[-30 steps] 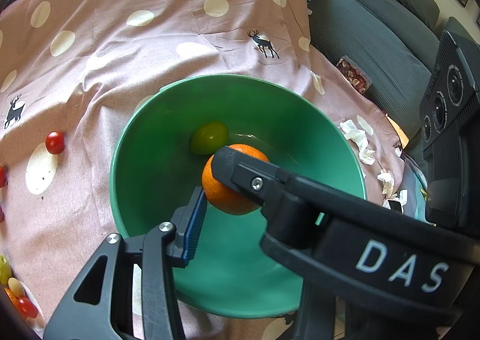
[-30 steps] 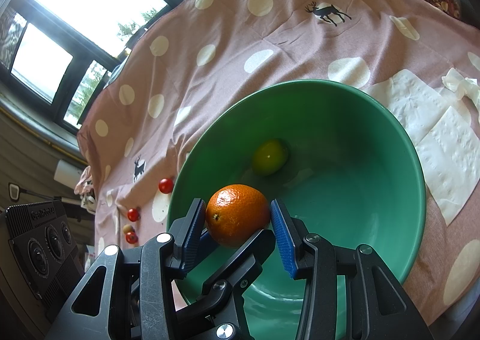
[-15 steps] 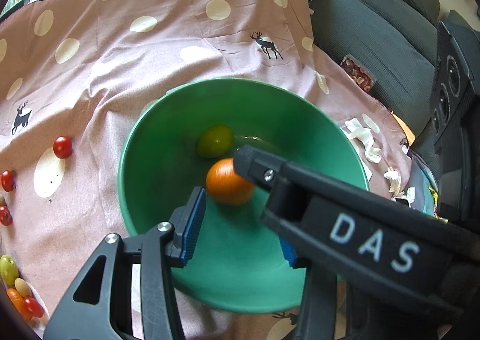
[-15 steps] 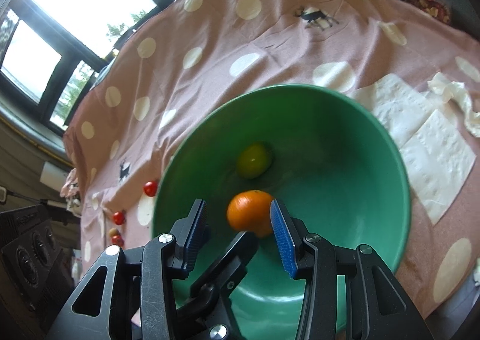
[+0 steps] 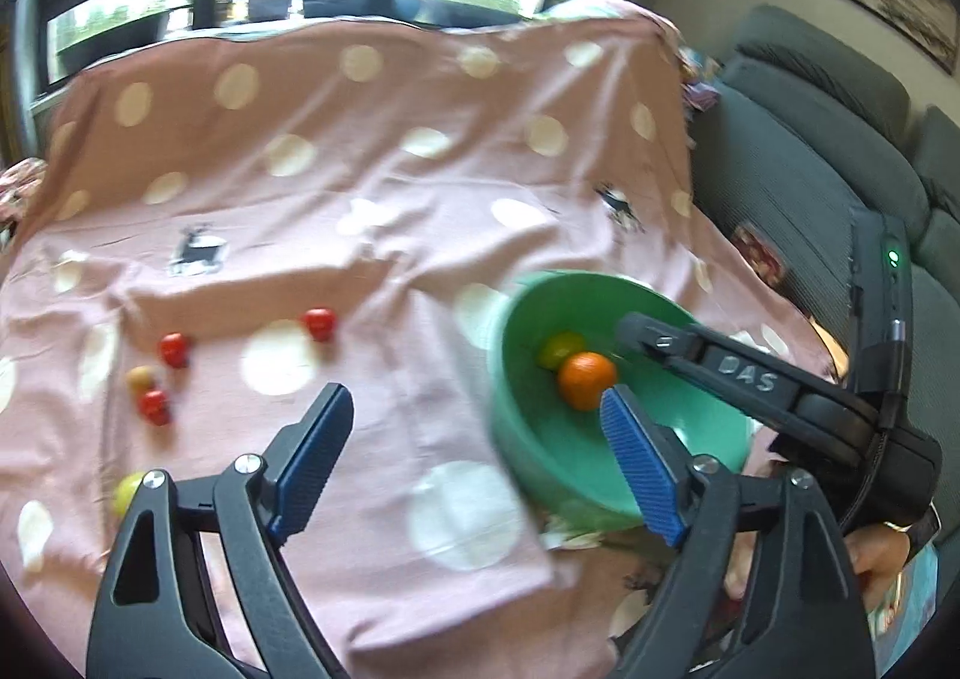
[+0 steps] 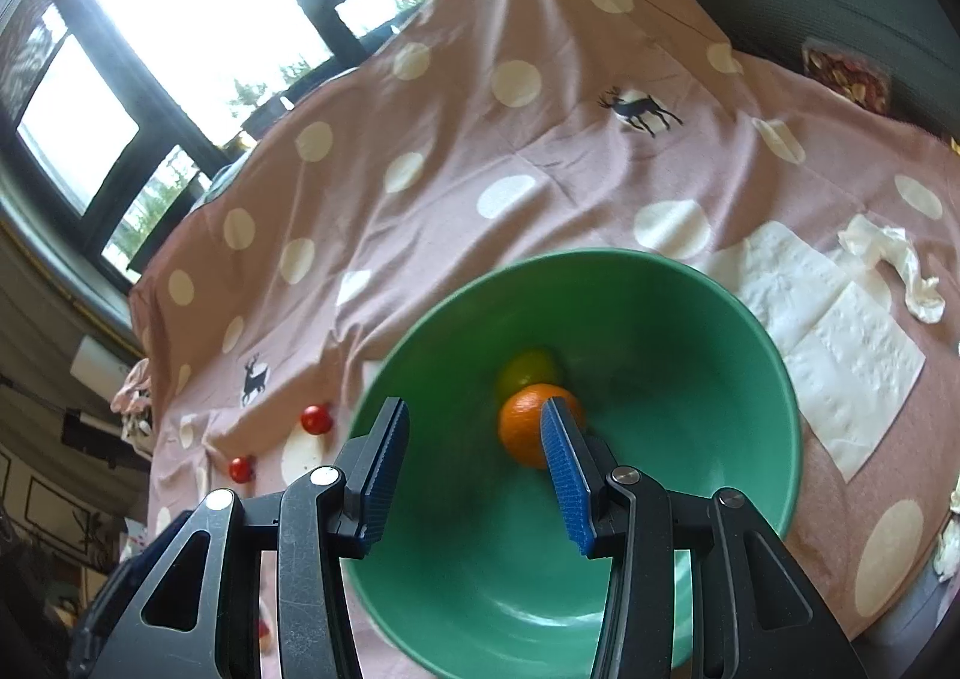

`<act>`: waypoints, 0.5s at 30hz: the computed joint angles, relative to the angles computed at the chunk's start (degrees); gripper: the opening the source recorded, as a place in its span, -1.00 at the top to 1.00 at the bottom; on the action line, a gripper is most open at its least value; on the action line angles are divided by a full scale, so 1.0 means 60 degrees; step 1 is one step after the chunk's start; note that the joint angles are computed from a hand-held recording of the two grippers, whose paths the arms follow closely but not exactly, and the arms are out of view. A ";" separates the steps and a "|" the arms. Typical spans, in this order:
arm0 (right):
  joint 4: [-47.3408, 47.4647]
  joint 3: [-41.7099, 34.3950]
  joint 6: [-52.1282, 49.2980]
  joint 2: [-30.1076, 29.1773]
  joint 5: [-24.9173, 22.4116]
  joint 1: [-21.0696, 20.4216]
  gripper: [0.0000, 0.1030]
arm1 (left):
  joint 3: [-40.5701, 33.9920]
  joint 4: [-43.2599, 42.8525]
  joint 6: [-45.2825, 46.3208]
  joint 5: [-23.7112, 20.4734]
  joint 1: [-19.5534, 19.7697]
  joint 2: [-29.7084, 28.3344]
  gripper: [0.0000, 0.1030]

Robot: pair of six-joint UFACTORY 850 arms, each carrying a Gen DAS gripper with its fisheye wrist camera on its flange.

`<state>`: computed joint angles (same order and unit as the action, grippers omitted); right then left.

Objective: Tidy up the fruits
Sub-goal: 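Withdraw the right gripper from the bowl back toward the remaining fruits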

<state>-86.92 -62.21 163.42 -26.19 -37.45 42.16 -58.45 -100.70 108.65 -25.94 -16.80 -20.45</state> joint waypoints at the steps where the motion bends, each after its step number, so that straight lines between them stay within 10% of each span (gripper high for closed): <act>1: -0.0002 -0.0105 -0.0141 -0.0050 -0.0107 0.0048 -0.01 | 0.0129 -0.0328 0.0198 0.0093 0.0157 0.0089 -0.68; 5: 0.0108 -0.0794 -0.0907 -0.0439 -0.0555 0.0234 -0.37 | 0.0479 -0.1826 0.1031 0.0202 0.0867 0.0097 -0.79; 15: 0.0584 -0.3439 -0.3714 -0.2208 -0.1098 0.0627 -0.39 | -0.0048 -0.2349 -0.0172 0.0455 0.2065 -0.0800 -0.79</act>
<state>-83.41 -82.85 141.14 -39.44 -44.04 45.92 -58.75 -114.79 107.61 -23.21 -4.41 -25.25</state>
